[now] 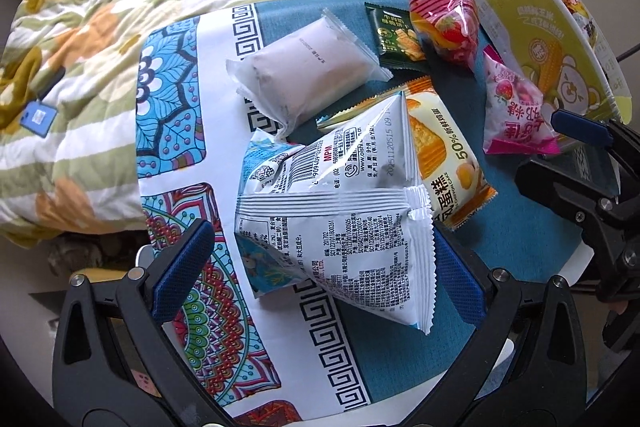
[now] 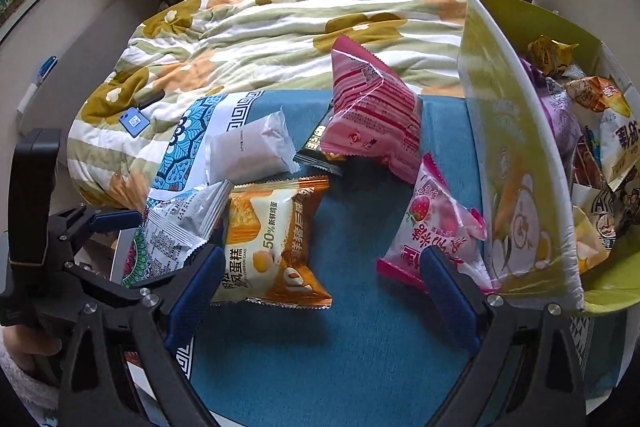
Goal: Organize snacks
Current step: 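Grasp the white printed bag with the left tool while the right tool grasps the orange-white cake bag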
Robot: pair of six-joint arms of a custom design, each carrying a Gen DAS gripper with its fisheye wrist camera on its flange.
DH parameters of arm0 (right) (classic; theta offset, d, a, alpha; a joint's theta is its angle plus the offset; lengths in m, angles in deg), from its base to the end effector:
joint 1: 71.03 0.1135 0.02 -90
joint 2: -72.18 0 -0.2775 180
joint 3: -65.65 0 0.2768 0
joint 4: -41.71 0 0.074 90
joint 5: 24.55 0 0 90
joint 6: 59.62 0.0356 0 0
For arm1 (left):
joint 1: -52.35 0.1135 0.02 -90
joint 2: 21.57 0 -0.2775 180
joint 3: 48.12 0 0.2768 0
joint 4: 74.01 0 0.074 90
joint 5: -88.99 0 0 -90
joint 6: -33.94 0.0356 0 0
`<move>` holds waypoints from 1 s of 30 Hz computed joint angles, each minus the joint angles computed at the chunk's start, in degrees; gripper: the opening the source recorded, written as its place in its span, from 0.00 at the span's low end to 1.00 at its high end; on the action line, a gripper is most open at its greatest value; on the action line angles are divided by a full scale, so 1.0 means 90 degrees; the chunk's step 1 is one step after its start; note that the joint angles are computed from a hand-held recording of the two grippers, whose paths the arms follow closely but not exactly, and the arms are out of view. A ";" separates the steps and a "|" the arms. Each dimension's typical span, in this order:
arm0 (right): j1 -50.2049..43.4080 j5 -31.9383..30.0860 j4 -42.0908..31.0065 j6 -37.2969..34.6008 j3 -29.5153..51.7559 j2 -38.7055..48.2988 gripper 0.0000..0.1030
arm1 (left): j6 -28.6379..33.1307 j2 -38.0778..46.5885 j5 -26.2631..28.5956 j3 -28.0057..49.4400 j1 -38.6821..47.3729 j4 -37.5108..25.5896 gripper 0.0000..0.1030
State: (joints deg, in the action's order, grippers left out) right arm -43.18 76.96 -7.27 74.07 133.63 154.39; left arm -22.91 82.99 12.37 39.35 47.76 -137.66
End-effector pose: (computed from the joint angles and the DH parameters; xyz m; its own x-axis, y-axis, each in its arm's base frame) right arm 0.2684 0.1338 0.2232 -0.8320 0.3259 -0.4489 0.2717 0.9449 0.1825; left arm 0.3700 -0.0380 0.1935 -0.7608 0.5948 -0.2596 0.6342 0.7662 -0.1032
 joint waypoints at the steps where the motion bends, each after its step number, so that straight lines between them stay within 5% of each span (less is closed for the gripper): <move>1: -0.0024 -0.0090 0.0086 -0.0061 -0.0030 0.0065 0.94 | -0.0022 0.0039 -0.0053 0.0011 -0.0025 0.0028 1.00; 18: -0.0340 -0.1148 0.0712 -0.0833 0.0288 0.1189 0.94 | -0.0050 0.0283 -0.0182 0.0187 0.0101 0.0192 0.65; 30: -0.0490 -0.1504 0.0828 -0.0950 0.0447 0.1633 0.94 | -0.0049 0.0314 -0.0151 0.0279 0.0311 0.0104 0.58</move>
State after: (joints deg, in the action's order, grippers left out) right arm -47.59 63.42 0.18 65.52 137.66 169.09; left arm -23.35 85.81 11.01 41.87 50.56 -136.72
